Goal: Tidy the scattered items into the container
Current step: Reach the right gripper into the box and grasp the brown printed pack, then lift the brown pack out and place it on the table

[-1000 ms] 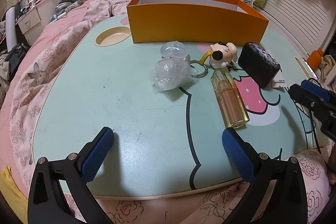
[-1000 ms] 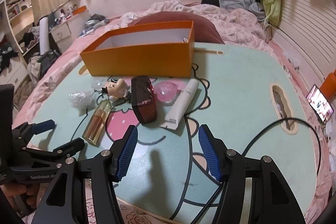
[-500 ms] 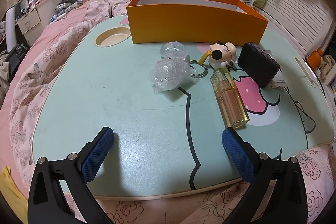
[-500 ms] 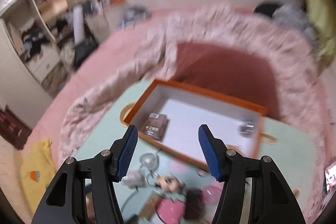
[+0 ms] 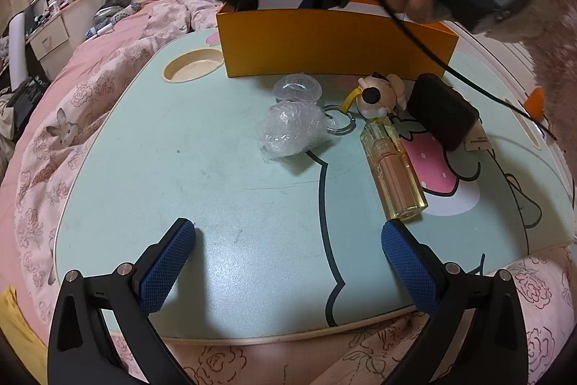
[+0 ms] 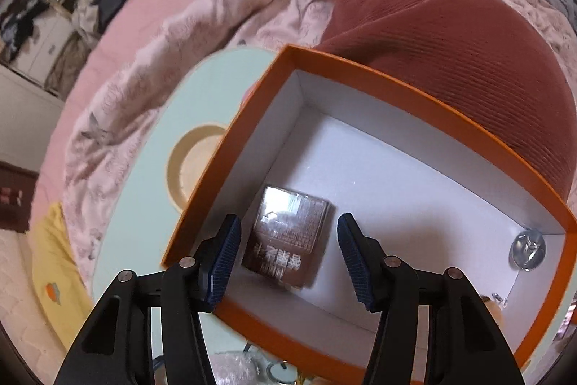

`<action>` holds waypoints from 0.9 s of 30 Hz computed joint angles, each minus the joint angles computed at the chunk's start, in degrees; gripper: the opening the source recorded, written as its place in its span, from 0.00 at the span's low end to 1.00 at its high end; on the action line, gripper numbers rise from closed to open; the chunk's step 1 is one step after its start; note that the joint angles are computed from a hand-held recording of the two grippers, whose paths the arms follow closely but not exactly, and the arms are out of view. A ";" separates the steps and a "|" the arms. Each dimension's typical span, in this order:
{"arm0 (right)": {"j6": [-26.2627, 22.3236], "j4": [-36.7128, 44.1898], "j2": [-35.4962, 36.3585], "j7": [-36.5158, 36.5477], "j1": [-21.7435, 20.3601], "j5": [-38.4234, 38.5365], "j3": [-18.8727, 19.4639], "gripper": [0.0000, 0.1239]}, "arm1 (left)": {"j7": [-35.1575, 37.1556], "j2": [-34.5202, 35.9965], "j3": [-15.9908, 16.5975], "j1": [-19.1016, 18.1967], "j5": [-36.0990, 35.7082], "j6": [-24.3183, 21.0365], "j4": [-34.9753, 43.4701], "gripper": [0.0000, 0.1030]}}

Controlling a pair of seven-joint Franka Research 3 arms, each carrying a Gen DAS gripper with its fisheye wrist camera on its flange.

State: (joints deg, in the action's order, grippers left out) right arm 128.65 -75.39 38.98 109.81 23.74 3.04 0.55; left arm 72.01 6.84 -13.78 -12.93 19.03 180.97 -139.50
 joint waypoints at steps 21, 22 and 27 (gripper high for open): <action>25.18 -31.66 -21.49 2.00 -4.33 6.43 0.56 0.32 | 2.25 0.05 -1.14 0.85 -2.32 -0.04 0.04 1.00; 27.45 -34.89 -24.03 2.33 -4.20 6.41 0.67 0.32 | 2.29 0.10 -1.13 0.87 -2.32 -0.05 0.10 1.00; 36.22 -49.53 -35.31 -0.48 -4.14 10.98 4.02 0.33 | 2.42 0.17 -1.19 0.93 -2.39 -0.13 0.16 1.00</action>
